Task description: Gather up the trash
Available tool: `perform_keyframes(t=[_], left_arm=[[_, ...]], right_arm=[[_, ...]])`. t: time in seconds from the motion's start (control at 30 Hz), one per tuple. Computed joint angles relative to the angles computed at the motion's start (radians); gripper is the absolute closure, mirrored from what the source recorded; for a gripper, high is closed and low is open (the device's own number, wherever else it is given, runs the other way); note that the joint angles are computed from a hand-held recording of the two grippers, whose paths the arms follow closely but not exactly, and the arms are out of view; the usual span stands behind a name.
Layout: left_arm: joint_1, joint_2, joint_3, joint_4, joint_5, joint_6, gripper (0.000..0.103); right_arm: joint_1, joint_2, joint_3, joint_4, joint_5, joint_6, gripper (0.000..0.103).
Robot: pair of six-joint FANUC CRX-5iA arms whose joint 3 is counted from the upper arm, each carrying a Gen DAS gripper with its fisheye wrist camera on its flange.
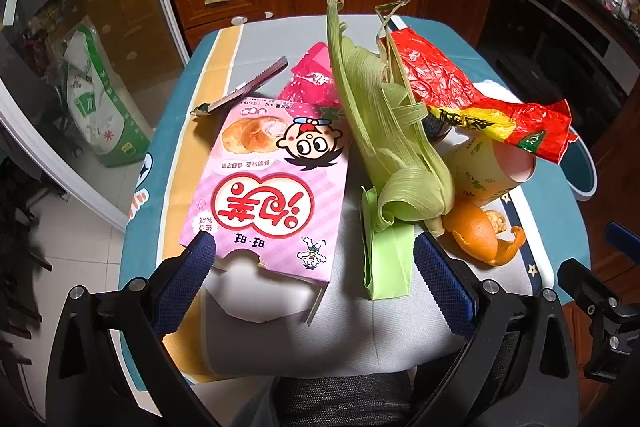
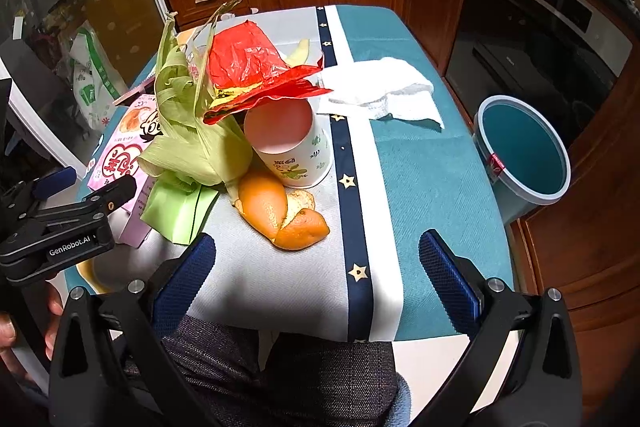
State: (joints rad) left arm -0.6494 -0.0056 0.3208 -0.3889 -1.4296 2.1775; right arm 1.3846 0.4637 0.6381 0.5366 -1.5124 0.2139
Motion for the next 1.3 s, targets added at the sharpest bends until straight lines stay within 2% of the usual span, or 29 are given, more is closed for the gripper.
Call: perform_keyframes(t=[1.3], left_arm=[[0.021, -0.003, -0.006, 0.022, 0.011, -0.019, 0.004]], right_arm=[[-0.006, 0.023, 0.049, -0.017, -0.028, 0.035, 0.005]])
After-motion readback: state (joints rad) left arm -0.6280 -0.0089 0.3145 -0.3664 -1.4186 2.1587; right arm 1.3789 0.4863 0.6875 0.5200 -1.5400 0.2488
